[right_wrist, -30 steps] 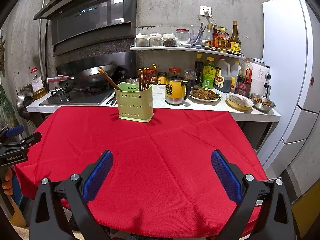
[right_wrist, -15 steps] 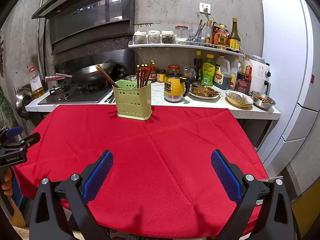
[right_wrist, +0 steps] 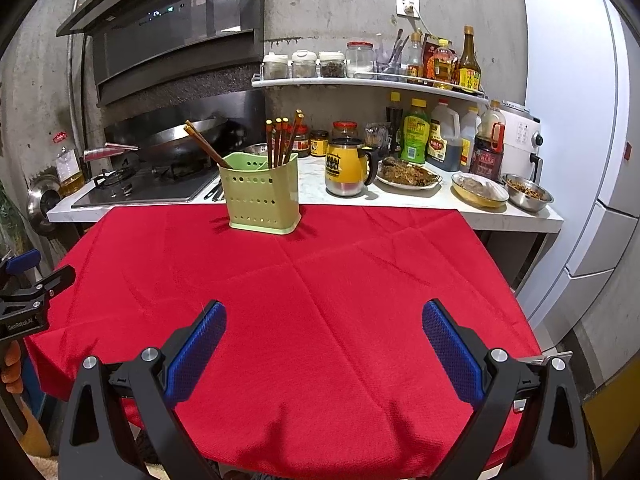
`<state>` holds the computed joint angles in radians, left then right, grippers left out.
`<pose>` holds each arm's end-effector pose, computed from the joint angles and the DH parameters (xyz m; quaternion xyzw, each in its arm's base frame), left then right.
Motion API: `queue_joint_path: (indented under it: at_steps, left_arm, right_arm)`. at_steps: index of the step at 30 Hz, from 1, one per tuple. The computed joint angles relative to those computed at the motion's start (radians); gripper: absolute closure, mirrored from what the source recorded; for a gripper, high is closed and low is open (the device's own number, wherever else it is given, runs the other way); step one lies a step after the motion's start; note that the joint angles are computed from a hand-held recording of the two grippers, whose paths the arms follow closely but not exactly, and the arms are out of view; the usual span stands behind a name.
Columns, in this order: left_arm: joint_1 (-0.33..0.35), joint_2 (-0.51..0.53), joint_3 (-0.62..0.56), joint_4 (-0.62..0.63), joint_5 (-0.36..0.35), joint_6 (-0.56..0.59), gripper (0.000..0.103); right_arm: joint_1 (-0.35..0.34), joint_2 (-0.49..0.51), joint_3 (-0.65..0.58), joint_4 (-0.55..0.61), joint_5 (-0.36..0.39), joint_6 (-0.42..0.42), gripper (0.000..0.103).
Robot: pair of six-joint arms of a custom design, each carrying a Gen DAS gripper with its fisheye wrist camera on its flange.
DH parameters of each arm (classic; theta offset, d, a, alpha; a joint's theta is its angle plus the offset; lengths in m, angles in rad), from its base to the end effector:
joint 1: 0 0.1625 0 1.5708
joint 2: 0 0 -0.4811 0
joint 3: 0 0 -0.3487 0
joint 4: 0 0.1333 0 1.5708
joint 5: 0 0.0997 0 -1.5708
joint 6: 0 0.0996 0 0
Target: Organize utensils
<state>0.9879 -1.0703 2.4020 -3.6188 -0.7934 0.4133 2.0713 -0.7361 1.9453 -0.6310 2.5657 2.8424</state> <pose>-0.0700 -0.4752 0.2577 0.2974 0.8248 -0.3533 0.3262 0.2696 -0.3892 0.0462 0.0915 -0.8003 0.4585 0.3754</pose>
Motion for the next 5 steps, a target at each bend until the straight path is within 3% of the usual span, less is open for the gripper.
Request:
queue_joint_path:
  at_steps: [5]
  left_arm:
    - [0.022, 0.013, -0.039, 0.064, 0.0, -0.031, 0.006]
  right_arm:
    - [-0.042, -0.012, -0.009, 0.005, -0.01, -0.014, 0.006]
